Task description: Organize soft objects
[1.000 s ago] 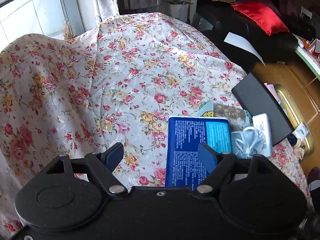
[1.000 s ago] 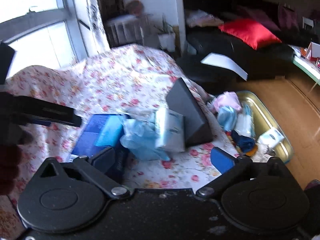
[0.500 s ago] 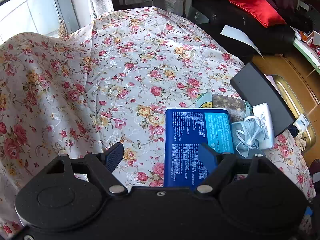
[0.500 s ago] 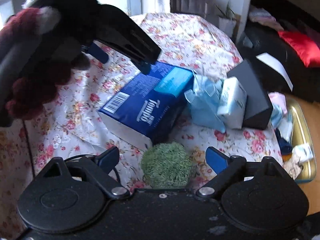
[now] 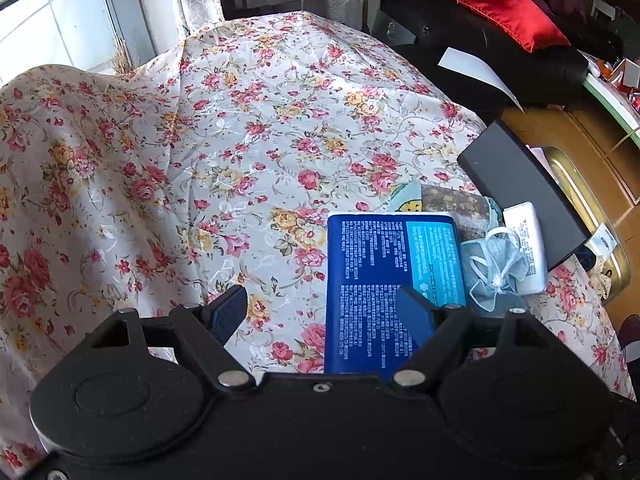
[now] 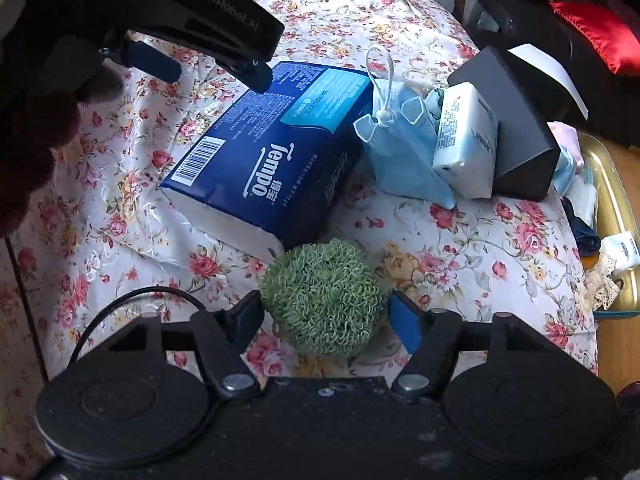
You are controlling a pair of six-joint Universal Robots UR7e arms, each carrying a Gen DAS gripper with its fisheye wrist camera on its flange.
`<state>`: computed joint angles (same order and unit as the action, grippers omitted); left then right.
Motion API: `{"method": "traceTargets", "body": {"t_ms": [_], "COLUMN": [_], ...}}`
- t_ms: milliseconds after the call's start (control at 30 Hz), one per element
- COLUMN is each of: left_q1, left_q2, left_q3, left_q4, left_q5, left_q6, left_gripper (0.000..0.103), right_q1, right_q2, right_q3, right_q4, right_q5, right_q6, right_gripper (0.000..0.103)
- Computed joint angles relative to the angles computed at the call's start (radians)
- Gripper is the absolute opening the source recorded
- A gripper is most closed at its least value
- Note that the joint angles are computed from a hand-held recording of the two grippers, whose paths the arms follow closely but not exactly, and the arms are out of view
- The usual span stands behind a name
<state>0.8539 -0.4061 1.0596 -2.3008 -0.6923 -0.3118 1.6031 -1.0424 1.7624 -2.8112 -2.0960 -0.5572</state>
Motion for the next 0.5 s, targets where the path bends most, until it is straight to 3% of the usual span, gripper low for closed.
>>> {"method": "traceTargets", "body": {"t_ms": [133,367,500], "left_q1": [0.0,0.001,0.002], "left_q2": [-0.002,0.001,0.004], "left_q3": [0.004,0.006,0.018], "left_q4": [-0.008,-0.021,-0.074], "left_q5": [0.0,0.006,0.015], "left_q6": [0.01,0.028,0.073], "left_gripper": [0.078,0.078,0.078], "right_q1": [-0.011,-0.013,-0.018], "right_q2": [-0.024,-0.052,-0.044], "right_q3": [-0.006,0.014,-0.004], "right_q4": [0.045,-0.027,-0.023], "right_q5": [0.036,0.027,-0.016], "right_q6": [0.063,0.124,0.184], "right_gripper": [0.063,0.063,0.063]}}
